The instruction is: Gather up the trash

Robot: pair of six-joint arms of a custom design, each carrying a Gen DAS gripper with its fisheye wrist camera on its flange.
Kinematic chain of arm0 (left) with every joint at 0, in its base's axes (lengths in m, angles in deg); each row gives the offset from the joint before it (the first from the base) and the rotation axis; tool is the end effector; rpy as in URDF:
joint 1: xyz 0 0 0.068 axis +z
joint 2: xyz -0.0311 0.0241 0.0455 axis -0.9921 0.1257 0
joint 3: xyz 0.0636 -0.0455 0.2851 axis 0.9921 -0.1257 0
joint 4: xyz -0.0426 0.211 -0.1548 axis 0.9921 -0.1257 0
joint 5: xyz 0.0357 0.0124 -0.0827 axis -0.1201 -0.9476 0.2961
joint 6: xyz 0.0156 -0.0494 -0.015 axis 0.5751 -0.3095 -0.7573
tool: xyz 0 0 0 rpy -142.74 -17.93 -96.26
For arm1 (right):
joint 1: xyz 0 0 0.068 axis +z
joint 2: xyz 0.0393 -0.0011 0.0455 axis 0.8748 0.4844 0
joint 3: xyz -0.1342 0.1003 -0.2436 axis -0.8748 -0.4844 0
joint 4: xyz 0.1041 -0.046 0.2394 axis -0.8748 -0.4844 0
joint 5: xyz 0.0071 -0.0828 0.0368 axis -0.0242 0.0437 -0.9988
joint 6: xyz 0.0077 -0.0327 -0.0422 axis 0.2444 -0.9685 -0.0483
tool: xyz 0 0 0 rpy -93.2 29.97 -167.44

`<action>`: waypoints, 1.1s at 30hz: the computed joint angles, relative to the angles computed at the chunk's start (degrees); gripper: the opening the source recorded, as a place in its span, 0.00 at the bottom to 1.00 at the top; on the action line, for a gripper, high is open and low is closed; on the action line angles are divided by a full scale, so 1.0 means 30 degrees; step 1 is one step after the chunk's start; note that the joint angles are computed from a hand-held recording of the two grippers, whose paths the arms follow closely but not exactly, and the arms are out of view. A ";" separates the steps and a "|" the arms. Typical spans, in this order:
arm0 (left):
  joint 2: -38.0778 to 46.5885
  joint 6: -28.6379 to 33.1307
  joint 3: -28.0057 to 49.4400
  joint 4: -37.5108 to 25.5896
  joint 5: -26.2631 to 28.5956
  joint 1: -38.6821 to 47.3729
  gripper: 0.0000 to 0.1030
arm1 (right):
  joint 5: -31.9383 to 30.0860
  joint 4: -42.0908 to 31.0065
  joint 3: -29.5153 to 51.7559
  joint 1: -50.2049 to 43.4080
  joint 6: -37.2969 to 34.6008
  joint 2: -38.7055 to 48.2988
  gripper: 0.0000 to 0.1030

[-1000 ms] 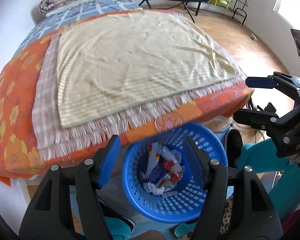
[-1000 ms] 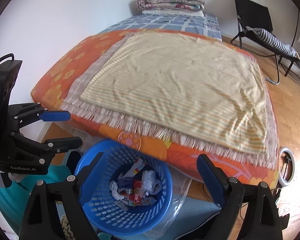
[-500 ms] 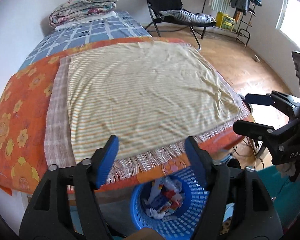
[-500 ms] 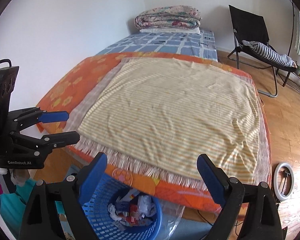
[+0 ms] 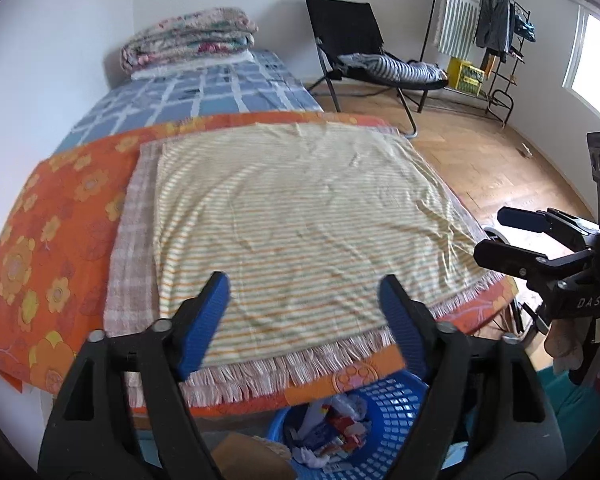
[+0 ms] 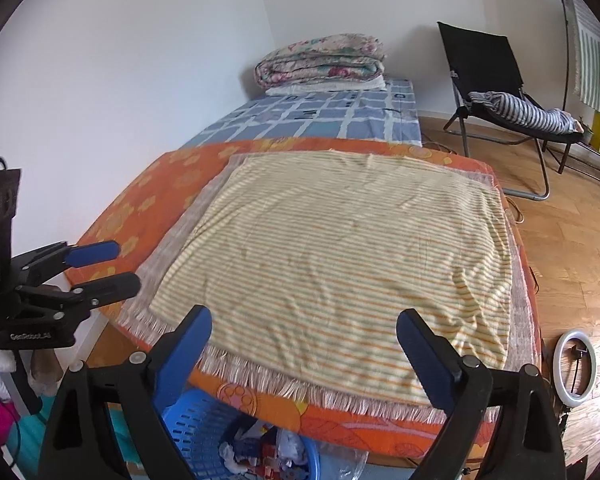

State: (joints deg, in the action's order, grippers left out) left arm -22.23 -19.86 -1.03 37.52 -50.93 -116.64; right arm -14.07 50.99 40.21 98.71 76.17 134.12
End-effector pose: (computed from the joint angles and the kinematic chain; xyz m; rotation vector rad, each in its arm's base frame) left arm 0.1673 -0.1023 0.2114 0.1619 2.3884 -0.1685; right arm 0.2065 0.1588 0.2075 -0.4293 2.3764 0.4363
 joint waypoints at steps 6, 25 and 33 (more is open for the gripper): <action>-0.0116 -0.0168 0.0108 0.0008 -0.0802 -0.0304 0.93 | -0.0232 0.0053 0.0219 -0.0590 0.0344 0.0501 0.92; 0.0106 -0.1104 0.0119 -0.0383 -0.0527 0.0506 0.96 | 0.0642 0.0407 0.0253 0.0501 0.0423 0.1036 0.92; 0.0175 -0.1157 0.0097 -0.0419 -0.0679 0.0434 0.97 | 0.1287 0.0423 0.0104 0.0617 0.0271 0.0669 0.92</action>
State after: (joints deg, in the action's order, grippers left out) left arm -21.71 -23.33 -0.74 36.26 -52.96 -115.33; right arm -10.21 52.25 40.53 100.56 76.99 136.13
